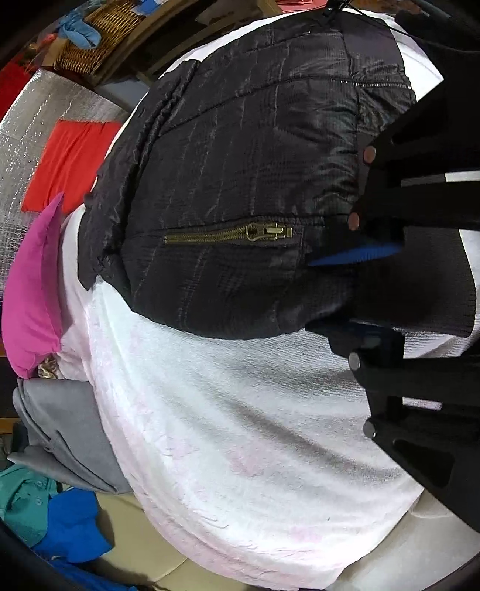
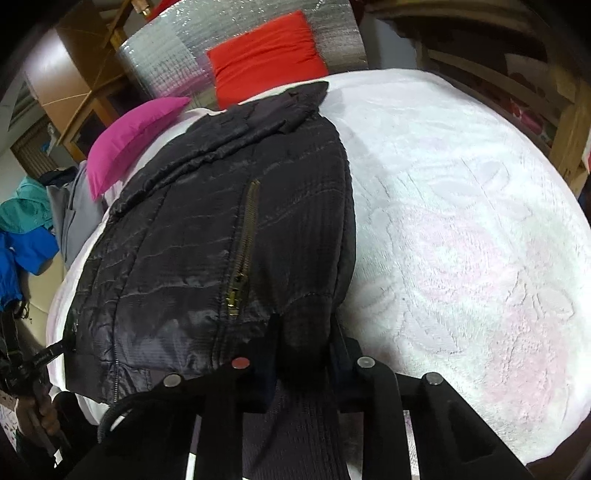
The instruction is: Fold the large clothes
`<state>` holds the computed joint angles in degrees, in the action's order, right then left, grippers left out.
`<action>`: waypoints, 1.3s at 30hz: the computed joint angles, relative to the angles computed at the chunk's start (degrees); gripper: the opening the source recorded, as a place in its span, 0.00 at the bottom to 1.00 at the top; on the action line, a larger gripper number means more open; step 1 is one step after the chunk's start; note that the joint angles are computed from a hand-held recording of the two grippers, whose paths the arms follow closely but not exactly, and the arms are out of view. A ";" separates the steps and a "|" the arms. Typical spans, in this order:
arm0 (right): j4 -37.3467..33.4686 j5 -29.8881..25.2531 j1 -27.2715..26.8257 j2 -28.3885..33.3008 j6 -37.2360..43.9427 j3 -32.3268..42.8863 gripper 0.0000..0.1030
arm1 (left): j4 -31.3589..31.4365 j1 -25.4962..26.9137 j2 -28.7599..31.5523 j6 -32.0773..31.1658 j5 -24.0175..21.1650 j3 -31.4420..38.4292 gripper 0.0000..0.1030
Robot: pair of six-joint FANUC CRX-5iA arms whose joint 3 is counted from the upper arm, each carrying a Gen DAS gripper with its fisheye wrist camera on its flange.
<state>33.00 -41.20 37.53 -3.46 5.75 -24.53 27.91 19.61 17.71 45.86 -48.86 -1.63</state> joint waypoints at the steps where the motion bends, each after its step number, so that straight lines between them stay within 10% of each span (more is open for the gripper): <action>1: 0.55 -0.19 0.31 -0.34 -0.18 -0.05 0.21 | 0.24 0.02 -0.45 -0.44 0.30 -0.39 0.25; 7: 0.58 1.10 0.24 -1.16 -1.32 -0.86 0.21 | -1.97 -0.34 -1.53 0.74 1.59 -1.08 0.23; 15: -0.96 2.97 -0.11 -1.48 -3.06 -2.27 0.55 | -2.58 -0.58 -1.49 1.31 2.23 -1.16 0.24; 21: -3.16 3.82 0.34 -1.28 -2.25 -2.73 0.57 | -2.59 -0.60 -1.61 0.78 2.94 -1.65 0.24; 27: -3.41 2.14 0.74 -0.70 -0.88 -1.91 0.37 | -3.16 -0.73 -1.33 1.11 3.15 -1.48 0.25; 34: -3.91 2.27 0.29 -0.37 -0.55 -1.66 0.40 | -4.26 -0.64 -0.89 1.66 3.02 -0.89 0.31; 39: -3.15 2.11 0.91 -1.17 1.19 -1.48 0.17 | -2.88 -0.50 -2.15 -1.19 3.45 -2.27 0.19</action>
